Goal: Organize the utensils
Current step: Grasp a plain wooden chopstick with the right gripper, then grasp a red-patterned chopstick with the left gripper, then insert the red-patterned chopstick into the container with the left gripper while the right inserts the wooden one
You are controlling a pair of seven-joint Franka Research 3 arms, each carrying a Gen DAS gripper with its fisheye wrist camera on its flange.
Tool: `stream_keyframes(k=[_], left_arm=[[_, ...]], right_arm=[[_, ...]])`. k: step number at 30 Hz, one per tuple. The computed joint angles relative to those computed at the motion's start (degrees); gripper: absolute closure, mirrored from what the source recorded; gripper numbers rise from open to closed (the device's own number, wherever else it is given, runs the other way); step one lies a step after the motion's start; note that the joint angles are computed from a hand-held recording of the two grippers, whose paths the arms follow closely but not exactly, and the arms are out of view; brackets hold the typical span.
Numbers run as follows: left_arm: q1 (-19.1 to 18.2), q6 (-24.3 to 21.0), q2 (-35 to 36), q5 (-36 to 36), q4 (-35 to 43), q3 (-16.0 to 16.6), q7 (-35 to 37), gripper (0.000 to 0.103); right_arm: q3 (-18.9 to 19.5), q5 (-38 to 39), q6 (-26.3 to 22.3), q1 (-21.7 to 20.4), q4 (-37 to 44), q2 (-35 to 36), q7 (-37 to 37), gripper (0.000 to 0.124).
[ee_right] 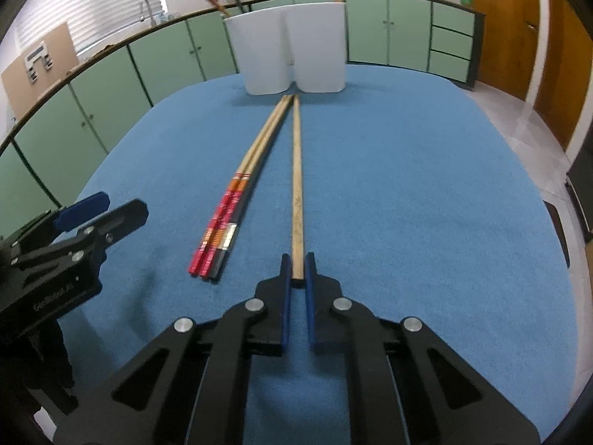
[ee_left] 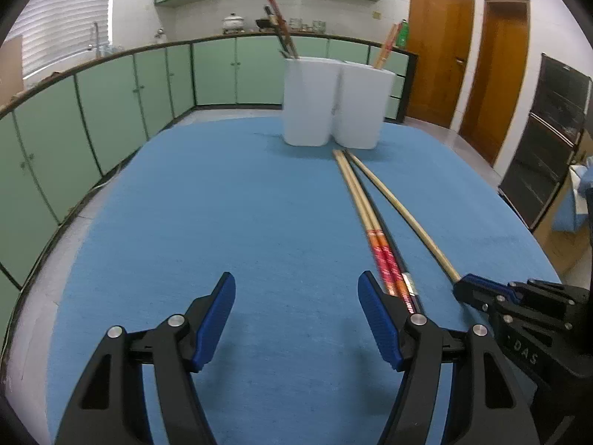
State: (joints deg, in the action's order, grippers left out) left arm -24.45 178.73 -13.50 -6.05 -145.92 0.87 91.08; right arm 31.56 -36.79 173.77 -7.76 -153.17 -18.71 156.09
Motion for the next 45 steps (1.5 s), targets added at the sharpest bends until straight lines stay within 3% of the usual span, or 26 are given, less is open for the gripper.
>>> stream_keyframes(k=[4,7,8,15,23,28,33,36,38,40,42,45], left_arm=[[-9.0,-2.0,-0.7,-8.0,0.2,6.8,8.0,0.036],[-10.7,-3.9,-0.5,-12.2,0.7,7.1,12.2,0.036],[-10.2,-4.4,-0.3,-12.7,0.9,6.2,12.8,0.036],[2.1,-8.3,1.6,-4.2,2.7,-5.7,4.7,0.035],[7.1,-8.6,2.2,4.4,3.2,-10.2,-2.6,0.036],[6.4,-8.1,2.2,3.1,3.1,-8.1,-4.4,0.037],[7.8,-8.9,2.2,7.3,3.3,-9.6,-6.5,0.037],[6.8,-8.7,2.2,6.0,3.3,-8.6,-5.3,0.050],[6.5,-8.1,2.2,5.4,3.1,-8.3,-4.8,0.065],[5.1,-7.8,2.2,3.3,3.1,-7.2,-2.7,0.088],[3.8,-7.8,2.1,1.2,3.0,-6.4,-0.5,0.097],[4.1,-7.5,2.0,0.9,2.8,-6.9,-0.4,0.097]], right_arm=[[-1.3,1.6,0.3,0.7,-1.8,-1.6,-0.4,0.118],[-1.0,3.2,1.2,0.4,-2.6,-2.1,-1.4,0.118],[-0.8,3.8,1.4,0.1,-2.8,-2.2,-1.8,0.118],[1.5,8.0,2.4,-1.7,-3.3,-2.6,-4.9,0.118],[3.4,11.7,2.7,-2.9,-3.7,-3.2,-8.0,0.118],[3.3,13.6,3.1,-2.4,-3.8,-3.0,-11.1,0.115],[4.5,14.0,2.6,-3.1,-3.1,-2.7,-12.5,0.114],[3.9,14.7,3.0,-2.7,-3.2,-2.3,-13.0,0.114],[3.9,15.0,3.3,-2.8,-3.2,-2.2,-13.3,0.115],[4.3,15.3,3.5,-3.2,-3.3,-2.2,-13.4,0.117],[4.2,15.8,4.0,-3.2,-3.6,-2.3,-13.8,0.117],[5.6,16.4,4.2,-4.3,-4.0,-3.4,-13.8,0.117]])
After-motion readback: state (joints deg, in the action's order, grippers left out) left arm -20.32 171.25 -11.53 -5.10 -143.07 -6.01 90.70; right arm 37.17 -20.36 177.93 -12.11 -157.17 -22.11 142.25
